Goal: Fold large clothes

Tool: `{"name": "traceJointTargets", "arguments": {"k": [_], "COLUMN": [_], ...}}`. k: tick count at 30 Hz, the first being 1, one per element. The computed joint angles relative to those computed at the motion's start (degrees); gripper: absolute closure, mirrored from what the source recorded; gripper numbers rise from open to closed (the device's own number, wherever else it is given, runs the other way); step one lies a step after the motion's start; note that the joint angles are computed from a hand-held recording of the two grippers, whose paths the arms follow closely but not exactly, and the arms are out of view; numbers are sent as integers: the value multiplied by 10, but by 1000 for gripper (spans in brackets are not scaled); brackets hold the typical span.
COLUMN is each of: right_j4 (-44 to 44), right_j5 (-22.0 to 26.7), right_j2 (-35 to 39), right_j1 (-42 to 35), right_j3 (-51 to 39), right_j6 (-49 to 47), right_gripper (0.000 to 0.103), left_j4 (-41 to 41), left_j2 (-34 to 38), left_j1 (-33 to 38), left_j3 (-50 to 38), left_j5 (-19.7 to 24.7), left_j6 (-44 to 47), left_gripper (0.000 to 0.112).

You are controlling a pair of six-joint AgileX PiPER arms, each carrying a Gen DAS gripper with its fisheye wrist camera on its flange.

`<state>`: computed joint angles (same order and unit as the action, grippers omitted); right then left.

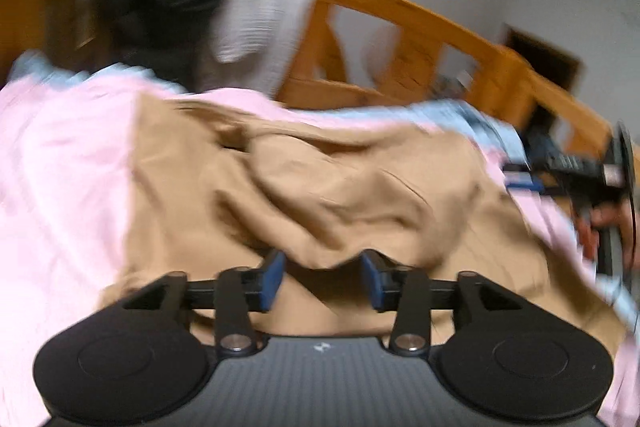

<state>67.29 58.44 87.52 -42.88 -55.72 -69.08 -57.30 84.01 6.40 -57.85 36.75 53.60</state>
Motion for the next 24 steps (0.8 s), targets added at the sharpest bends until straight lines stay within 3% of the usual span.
{"name": "traceJointTargets", "arguments": {"k": [4,8,9,12,13,14,15,18,21,24], "right_j4": [28,-30,-53,-47,-26,2,39,136,222,237], "right_j5": [-45,-112,-126,-148,-150,-161,-189,-243,-268,-308], "right_j2": [46,90,98,112,116,112,96,10,-25,6], "right_j1": [61,145,162,188,188,188,193,203,203,218], "right_j3": [-48,-100,-108,-112,-110,-100,-78,-1,56,57], "right_j6": [105,217,246,265,254,219,162,-10,-173,-218], "right_gripper": [38,45,48,66,71,93,97,99,99,99], "left_j4": [7,176,211,273,282,299,317,374,399,396], "left_j2": [52,137,156,206,214,218,221,230,265,281], "left_j1": [19,-16,-28,-56,-61,-70,-79,-102,-104,-101], "left_j3": [-61,-177,-201,-259,-266,-273,-280,-291,-324,-327], "left_j5": [-9,5,10,18,8,-7,-23,-67,-42,-28], "left_j6": [-125,-319,-354,-429,-439,-454,-466,-497,-521,-519], "left_gripper": [64,67,74,112,112,112,112,112,112,112]}}
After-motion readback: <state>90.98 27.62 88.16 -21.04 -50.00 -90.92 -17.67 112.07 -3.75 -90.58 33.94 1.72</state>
